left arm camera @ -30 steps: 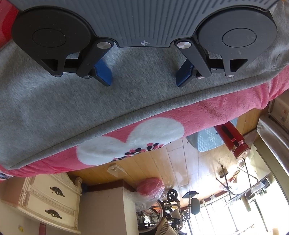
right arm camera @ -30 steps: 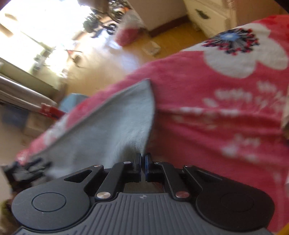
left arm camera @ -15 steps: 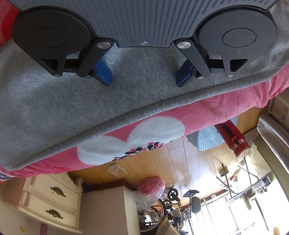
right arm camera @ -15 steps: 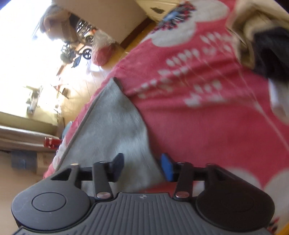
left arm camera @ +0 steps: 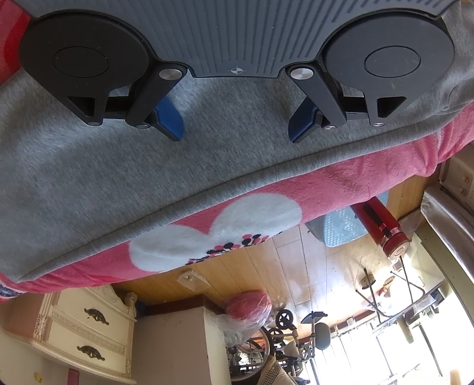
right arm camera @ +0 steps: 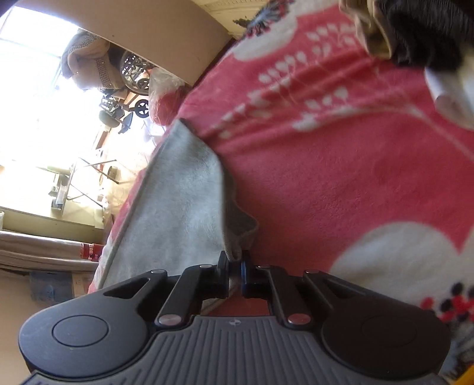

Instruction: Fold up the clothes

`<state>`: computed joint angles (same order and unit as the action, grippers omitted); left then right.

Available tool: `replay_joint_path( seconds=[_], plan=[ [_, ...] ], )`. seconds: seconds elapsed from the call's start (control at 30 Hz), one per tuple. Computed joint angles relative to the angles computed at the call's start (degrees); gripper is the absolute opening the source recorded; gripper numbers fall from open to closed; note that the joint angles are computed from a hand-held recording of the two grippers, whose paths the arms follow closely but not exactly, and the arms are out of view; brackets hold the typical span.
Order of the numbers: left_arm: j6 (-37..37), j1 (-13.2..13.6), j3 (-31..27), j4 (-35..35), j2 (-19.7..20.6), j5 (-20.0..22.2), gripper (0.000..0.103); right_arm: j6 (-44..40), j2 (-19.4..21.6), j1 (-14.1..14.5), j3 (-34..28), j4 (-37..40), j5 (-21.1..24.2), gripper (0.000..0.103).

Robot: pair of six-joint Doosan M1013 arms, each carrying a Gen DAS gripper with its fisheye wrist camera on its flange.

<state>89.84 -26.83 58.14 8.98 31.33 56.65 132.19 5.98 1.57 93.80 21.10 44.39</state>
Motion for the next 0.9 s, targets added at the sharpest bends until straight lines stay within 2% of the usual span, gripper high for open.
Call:
replay_joint_path(
  seconds=[0.17, 0.3, 0.37, 0.47, 0.53, 0.6, 0.73, 0.83, 0.9],
  plan=[
    [0.6, 0.0, 0.7, -0.4, -0.3, -0.3, 0.079, 3.3, 1.7, 0.7, -2.2, -6.1, 6.0, 0.006],
    [1.4, 0.0, 1.4, -0.2, -0.8, -1.1, 0.079, 2.9, 2.8, 2.0, -2.3, -11.1, 5.9, 0.007],
    [1.8, 0.1, 1.6, -0.7, -1.1, -1.5, 0.079, 3.6, 2.8, 2.6, -3.2, -14.3, 7.0, 0.015],
    [3.1, 0.3, 2.3, -1.9, -1.8, -2.6, 0.079, 6.4, 2.2, 4.3, -5.0, -25.6, 10.8, 0.019],
    [5.0, 0.4, 2.8, -3.6, -2.4, -3.1, 0.079, 6.3, 1.7, 5.2, -5.6, -30.9, 10.3, 0.019],
    [7.6, 0.4, 3.6, -5.8, -3.2, -3.1, 0.079, 1.8, 2.2, 5.1, -6.8, -29.7, 7.5, 0.019],
    [12.0, -0.5, 5.8, -7.4, -4.7, -2.7, 0.079, -14.5, 7.7, 5.7, -12.9, -23.1, 4.2, 0.019],
    [13.3, -1.3, 7.7, -6.4, -5.5, -2.6, 0.079, -25.2, 13.1, 6.4, -18.2, -17.7, 4.5, 0.019],
    [13.2, -1.5, 8.1, -6.5, -5.6, -1.2, 0.079, -26.9, 16.4, 6.5, -21.3, -17.5, 6.0, 0.018]
  ],
)
